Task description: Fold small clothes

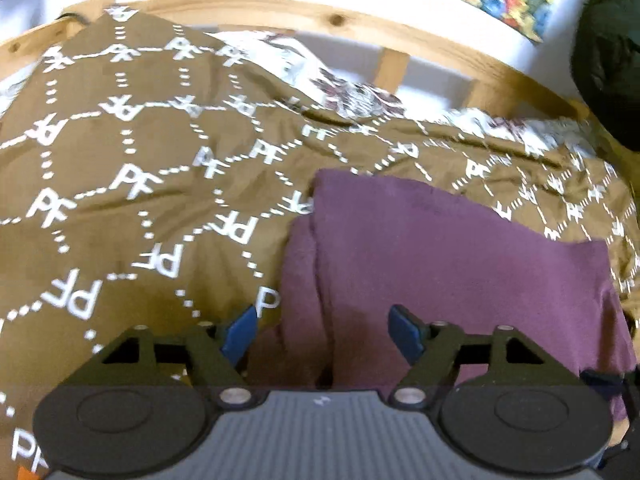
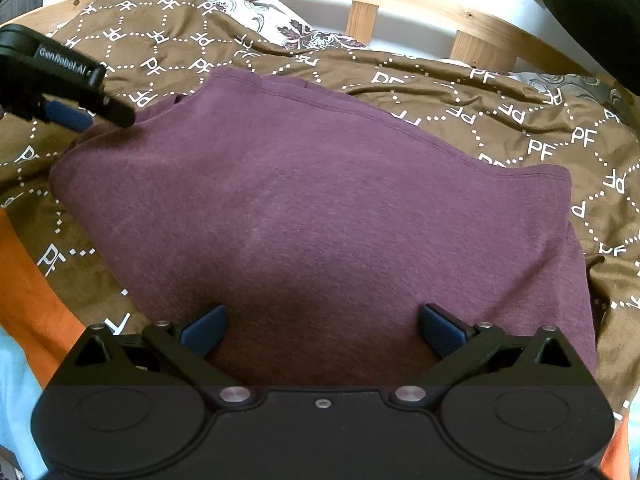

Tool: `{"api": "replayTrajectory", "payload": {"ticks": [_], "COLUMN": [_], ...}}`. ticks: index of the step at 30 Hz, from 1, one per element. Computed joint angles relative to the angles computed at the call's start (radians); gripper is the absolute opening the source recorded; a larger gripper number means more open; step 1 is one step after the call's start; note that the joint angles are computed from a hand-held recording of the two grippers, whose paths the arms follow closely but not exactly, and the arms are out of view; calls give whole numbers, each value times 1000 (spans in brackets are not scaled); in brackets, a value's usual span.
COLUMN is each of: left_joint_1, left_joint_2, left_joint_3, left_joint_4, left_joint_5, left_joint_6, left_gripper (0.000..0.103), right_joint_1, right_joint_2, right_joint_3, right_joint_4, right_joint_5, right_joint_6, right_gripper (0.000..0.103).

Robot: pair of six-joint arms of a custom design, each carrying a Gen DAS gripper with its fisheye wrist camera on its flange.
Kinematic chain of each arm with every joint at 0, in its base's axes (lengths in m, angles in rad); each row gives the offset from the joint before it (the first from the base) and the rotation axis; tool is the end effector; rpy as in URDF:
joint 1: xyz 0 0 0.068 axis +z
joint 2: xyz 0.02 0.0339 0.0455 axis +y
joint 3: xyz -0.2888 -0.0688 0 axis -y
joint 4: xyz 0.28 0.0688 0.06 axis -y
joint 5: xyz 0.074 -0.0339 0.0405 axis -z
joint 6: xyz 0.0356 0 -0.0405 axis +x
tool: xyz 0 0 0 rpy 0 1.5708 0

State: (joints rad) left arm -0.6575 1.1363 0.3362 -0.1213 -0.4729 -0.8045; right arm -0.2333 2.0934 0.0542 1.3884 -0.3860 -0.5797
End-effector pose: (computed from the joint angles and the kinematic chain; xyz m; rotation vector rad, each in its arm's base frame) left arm 0.1686 -0.1097 0.1322 -0.3632 2.3334 -0.1067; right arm 0.1747 -0.0277 0.0220 -0.5774 2.0886 -0.0354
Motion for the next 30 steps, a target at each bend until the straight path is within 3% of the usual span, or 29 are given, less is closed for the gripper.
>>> {"api": "replayTrajectory", "payload": {"ticks": [2, 4, 8, 11, 13, 22, 25, 30], "left_joint_1": [30, 56, 90, 96, 74, -180, -265, -376], "left_joint_2": [43, 68, 39, 11, -32, 21, 118, 304], "left_joint_3": [12, 18, 0, -5, -7, 226, 362, 579], "left_joint_4": [12, 11, 7, -20, -51, -249, -312, -379], "left_joint_5": [58, 104, 164, 183, 173, -34, -89, -143], "left_joint_6": [23, 30, 9, -16, -44, -98, -112, -108], "left_gripper": [75, 65, 56, 37, 18, 11, 11, 11], "right_joint_1": [-2, -3, -15, -52, -101, -409, -490, -655], "right_joint_2": [-3, -2, -19, -66, -122, -399, -443, -474], "right_joint_3": [0, 0, -1, -5, -7, 74, 90, 107], "right_joint_4": [-4, -4, -20, -57, -106, -522, -567, -532], "right_joint_5": [-2, -4, -17, -49, -96, -359, -401, -512], "right_joint_6": [-1, -1, 7, 34, 60, 164, 186, 258], "right_gripper": [102, 102, 102, 102, 102, 102, 102, 103]}}
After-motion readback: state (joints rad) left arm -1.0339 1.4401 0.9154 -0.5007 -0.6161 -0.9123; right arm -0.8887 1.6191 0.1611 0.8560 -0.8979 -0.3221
